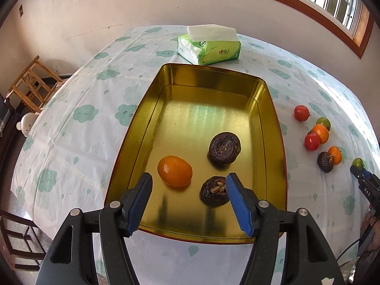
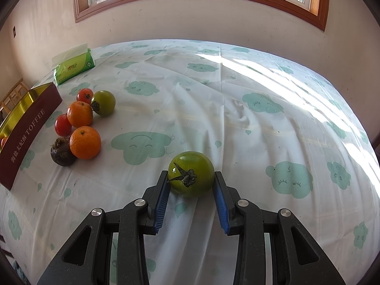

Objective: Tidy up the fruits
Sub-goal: 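Carry the green tomato with the right gripper toward the tin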

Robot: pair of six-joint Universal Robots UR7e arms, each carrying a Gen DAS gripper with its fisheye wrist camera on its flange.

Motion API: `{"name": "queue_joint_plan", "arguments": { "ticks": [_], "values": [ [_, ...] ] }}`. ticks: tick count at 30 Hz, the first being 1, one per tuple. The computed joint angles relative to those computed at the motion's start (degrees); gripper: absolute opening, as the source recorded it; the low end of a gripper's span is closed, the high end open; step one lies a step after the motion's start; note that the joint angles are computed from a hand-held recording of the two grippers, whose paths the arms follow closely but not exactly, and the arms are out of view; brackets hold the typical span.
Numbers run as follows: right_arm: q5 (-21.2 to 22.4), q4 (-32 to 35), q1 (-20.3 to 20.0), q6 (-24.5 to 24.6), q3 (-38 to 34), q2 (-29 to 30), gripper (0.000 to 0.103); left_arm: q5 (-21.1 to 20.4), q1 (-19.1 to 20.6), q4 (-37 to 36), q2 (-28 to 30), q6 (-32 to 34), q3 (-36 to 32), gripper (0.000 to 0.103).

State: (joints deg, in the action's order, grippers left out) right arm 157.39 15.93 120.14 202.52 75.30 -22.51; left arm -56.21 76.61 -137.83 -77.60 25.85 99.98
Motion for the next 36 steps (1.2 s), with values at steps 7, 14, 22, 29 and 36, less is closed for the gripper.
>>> {"name": "queue_joint_plan", "arguments": {
  "ticks": [7,14,22,29,36],
  "values": [
    [0.07,0.10,-0.02,0.08,0.02,0.00,0.037,-0.28,0.26,-0.55,-0.56,-0.15,0.29,0.071],
    [0.30,0.83,0.09,0.49,-0.62,0.42,0.037,0.07,0.47,-2.16,-1.36,0.14,0.84,0.079],
    [1.05,2.02,0.15,1.08,-0.87,0.55,0.037,0.53,0.22,-5.83,-2.20,1.46,2.53,0.080],
    [2.26,2.27,0.84,0.48,-1.03,-0.39,0.037,0.28,0.48,-5.48,-2.54,0.64,2.95,0.080],
    [0.35,-0.66,3.11,-7.29,-3.78,-0.59,0.037,-0.50,0.93,-4.99,-3.12,-0.72,3.25,0.080]
  ]
}}
